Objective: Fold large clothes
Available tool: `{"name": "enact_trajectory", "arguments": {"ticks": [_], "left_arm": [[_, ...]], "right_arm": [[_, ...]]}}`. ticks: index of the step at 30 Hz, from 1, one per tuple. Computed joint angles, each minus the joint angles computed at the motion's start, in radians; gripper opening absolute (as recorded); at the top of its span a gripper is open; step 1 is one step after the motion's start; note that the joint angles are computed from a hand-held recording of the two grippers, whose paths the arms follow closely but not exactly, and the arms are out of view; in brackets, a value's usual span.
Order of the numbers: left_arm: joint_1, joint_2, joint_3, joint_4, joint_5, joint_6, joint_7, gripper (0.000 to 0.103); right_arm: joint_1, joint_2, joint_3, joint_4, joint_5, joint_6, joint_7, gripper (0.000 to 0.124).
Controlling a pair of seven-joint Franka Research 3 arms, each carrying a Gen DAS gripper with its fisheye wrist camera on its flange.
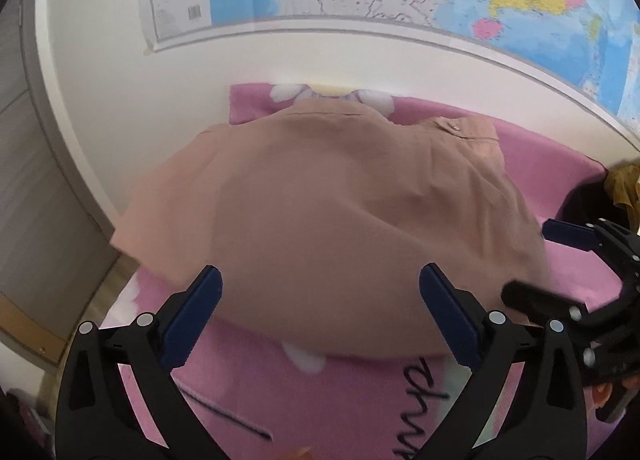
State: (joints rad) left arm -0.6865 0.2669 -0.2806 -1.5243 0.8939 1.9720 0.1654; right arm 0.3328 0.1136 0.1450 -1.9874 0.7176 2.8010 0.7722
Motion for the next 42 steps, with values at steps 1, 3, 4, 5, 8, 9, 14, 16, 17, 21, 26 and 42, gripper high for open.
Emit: {"name": "enact_trajectory", "arguments": {"ticks": [1, 3, 4, 5, 8, 9, 14, 16, 17, 21, 26, 42], "left_arm": [[-0.005, -0.002, -0.001, 0.0, 0.003, -0.011, -0.007, 0.098], [-0.022, -0.01, -0.006, -0.001, 0.016, -0.043, -0.041, 0.098], [-0.028, -0.011, -0.008, 0.0, 0.021, -0.056, -0.049, 0.098], [-0.034, -0.011, -0.011, 0.003, 0.024, -0.071, -0.06, 0.098], [-0.048, -0.015, -0.023, 0.006, 0.017, -0.101, -0.084, 0.098], [-0.055, -0.011, -0.027, 0.014, 0.014, -0.118, -0.092, 0.098], [-0.091, 0.008, -0.038, 0.044, 0.014, -0.178, -0.11, 0.098], [-0.109, 0.021, -0.038, 0.063, 0.02, -0.203, -0.107, 0.098], [-0.12, 0.028, -0.037, 0.074, 0.026, -0.219, -0.112, 0.098], [-0.147, 0.033, -0.035, 0.087, 0.029, -0.235, -0.142, 0.098], [-0.168, 0.028, -0.04, 0.089, 0.029, -0.251, -0.197, 0.098], [-0.203, 0.002, -0.061, 0.059, 0.043, -0.234, -0.325, 0.098]], "right_arm": [[0.006, -0.02, 0.002, -0.027, -0.005, 0.024, 0.003, 0.097], [0.009, -0.06, 0.004, -0.078, 0.024, 0.054, -0.023, 0.097], [0.012, -0.086, 0.005, -0.109, 0.054, 0.075, -0.041, 0.097], [0.016, -0.104, 0.0, -0.129, 0.065, 0.079, -0.046, 0.097], [0.038, -0.15, -0.014, -0.176, 0.129, 0.095, -0.081, 0.097], [0.044, -0.165, -0.018, -0.191, 0.135, 0.091, -0.086, 0.097], [0.072, -0.199, -0.031, -0.233, 0.124, 0.122, -0.06, 0.097], [0.081, -0.22, -0.039, -0.256, 0.126, 0.13, -0.059, 0.097], [0.086, -0.228, -0.041, -0.265, 0.128, 0.142, -0.056, 0.097], [0.111, -0.26, -0.06, -0.298, 0.159, 0.173, -0.07, 0.097], [0.138, -0.299, -0.08, -0.337, 0.194, 0.194, -0.091, 0.097], [0.195, -0.392, -0.132, -0.432, 0.295, 0.21, -0.151, 0.097]]}}
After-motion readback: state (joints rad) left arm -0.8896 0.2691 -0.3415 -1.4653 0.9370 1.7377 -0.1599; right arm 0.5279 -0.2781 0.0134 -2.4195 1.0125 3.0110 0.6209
